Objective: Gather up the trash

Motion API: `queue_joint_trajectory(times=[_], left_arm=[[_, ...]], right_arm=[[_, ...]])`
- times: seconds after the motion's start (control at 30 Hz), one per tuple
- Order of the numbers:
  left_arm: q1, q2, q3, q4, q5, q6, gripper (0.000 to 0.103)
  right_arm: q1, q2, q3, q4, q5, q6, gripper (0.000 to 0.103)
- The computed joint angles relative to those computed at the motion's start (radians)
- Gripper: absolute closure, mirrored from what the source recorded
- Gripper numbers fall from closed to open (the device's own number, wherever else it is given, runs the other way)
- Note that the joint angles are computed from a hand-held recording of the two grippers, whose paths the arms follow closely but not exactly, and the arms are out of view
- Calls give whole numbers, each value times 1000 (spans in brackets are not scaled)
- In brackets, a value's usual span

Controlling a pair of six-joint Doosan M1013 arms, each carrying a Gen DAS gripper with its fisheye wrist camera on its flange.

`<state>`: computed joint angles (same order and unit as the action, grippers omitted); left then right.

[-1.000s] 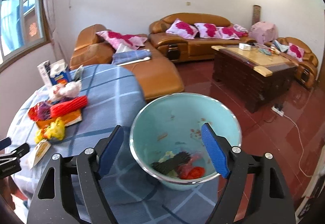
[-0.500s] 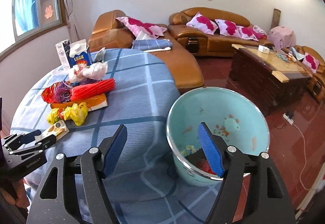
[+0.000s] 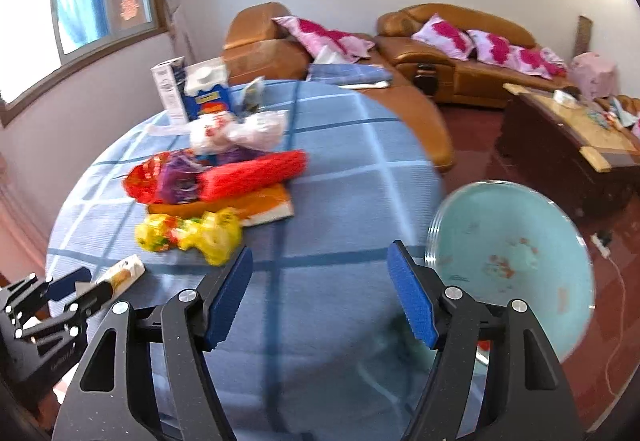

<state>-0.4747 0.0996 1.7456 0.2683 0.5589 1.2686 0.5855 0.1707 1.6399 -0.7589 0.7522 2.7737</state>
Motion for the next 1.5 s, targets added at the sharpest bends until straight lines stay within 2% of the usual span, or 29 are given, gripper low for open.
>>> queue_joint_trajectory(times=[0.23,0.37,0.43,0.5,0.67,0.83,1.03,1.13,1.37,1.5], left_arm=[[49,-18,7,119,-9,-194,67],[69,-15,-3,143,10,-241,67],[76,-14,-4,139,12,-246,67],[77,-13,-4,147,14,-253,67],[70,-16,-3,168,21,-275,67],[57,-22,-7,199,29,-307,67],[32,-35,-10,256,35,-352,67],[13,-38,-13,282,40,-365,67],[-38,-31,-35,307,55,-367,67],[-75,-23,-52,338,62,-372,67]], right_arm=[[-15,56,-65,112,-77,-95,33],[-43,97,-108,286,-99,-200,33],[-54,107,-115,375,-112,-257,40],[-60,107,-109,432,-147,-296,57],[-54,93,-96,455,-173,-351,63],[-39,53,-54,347,-189,-248,65],[-17,-23,16,107,-195,-21,65],[-7,-57,50,-43,-168,127,65],[-6,-111,109,-182,-110,273,65],[-14,-139,139,-215,-89,336,65]])
